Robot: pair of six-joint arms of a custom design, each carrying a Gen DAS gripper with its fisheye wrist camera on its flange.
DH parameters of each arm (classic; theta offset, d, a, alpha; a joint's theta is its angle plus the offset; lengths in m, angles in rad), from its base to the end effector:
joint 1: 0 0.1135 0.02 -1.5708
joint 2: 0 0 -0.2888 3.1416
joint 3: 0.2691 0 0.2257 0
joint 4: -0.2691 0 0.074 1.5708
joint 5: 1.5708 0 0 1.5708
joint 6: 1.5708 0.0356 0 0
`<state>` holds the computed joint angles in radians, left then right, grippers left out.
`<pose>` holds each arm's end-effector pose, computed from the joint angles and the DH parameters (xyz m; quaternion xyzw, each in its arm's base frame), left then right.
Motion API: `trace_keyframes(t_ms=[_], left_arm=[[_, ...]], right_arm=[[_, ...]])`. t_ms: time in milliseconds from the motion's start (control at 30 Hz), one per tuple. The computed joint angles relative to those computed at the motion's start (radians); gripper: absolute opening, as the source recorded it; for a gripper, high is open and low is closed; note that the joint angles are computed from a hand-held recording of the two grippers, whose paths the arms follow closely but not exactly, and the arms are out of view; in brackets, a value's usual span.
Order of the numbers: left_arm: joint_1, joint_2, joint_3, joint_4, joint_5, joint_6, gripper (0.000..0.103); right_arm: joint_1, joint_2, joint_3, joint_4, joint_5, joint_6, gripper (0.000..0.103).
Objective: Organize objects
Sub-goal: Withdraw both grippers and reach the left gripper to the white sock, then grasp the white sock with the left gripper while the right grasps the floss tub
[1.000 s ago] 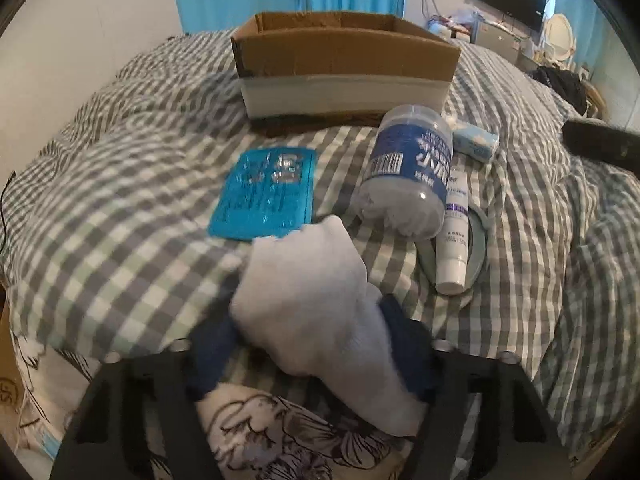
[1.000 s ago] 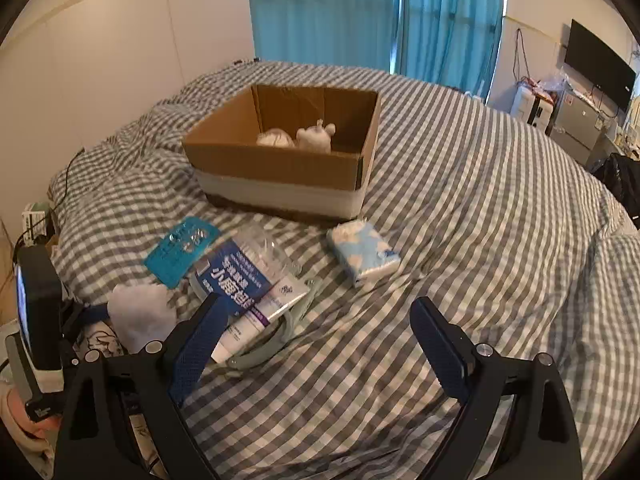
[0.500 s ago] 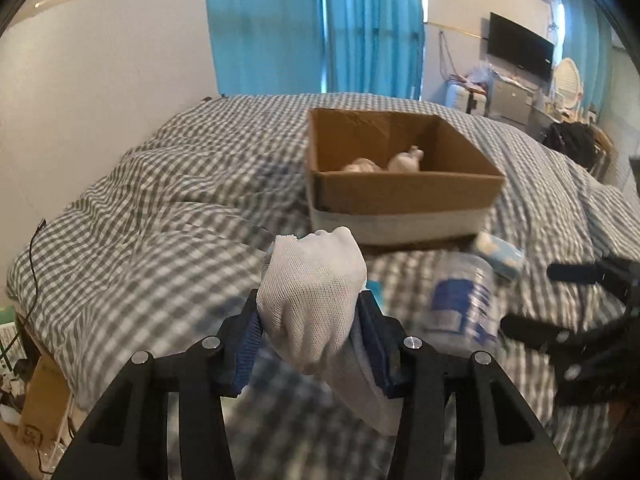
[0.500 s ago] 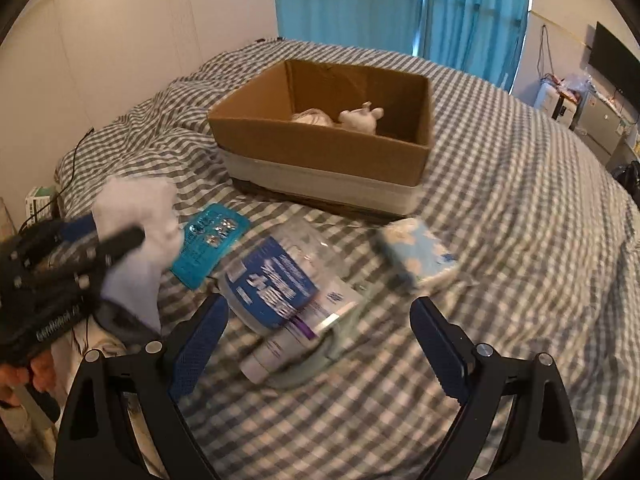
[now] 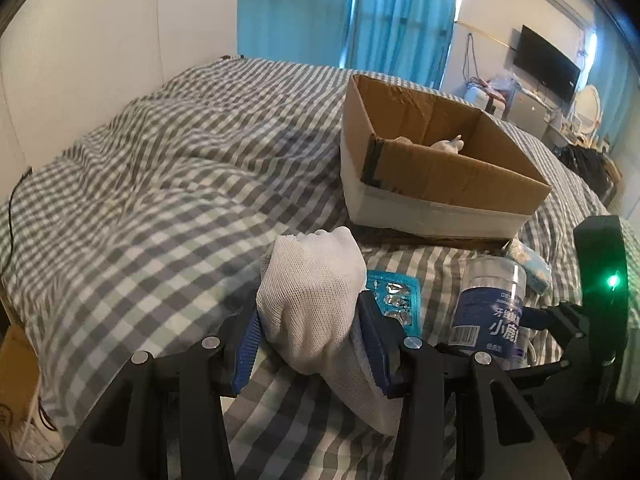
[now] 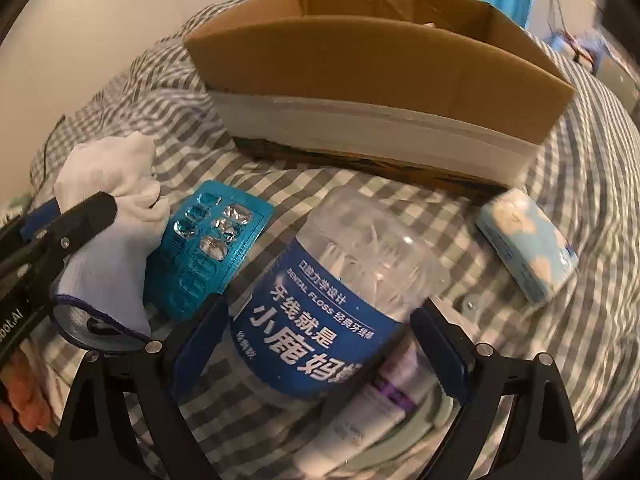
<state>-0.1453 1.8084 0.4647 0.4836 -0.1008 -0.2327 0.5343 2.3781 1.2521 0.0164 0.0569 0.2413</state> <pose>0.2645 -0.0351 0.1128 -0.0584 0.9347 -0.0189 0.3502 0.3669 0.2148 0.0445 -0.1356 0.9637 0.0608 0.2220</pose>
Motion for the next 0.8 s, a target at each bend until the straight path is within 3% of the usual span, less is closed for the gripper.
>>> trace_keyframes(t_ms=[400, 567, 800], left_arm=[[-0.048, -0.113, -0.066, -0.014, -0.029, -0.035, 0.048], [-0.088, -0.226, -0.067, -0.093, -0.065, -0.066, 0.048], [-0.151, -0.357, -0.046, -0.204, -0.107, -0.086, 0.048]], right_arm=[[0.023, -0.129, -0.184, 0.145, -0.008, -0.035, 0.077], [0.041, -0.225, -0.293, 0.211, 0.01, -0.05, 0.068], [0.032, -0.347, -0.398, 0.266, 0.014, -0.082, 0.063]])
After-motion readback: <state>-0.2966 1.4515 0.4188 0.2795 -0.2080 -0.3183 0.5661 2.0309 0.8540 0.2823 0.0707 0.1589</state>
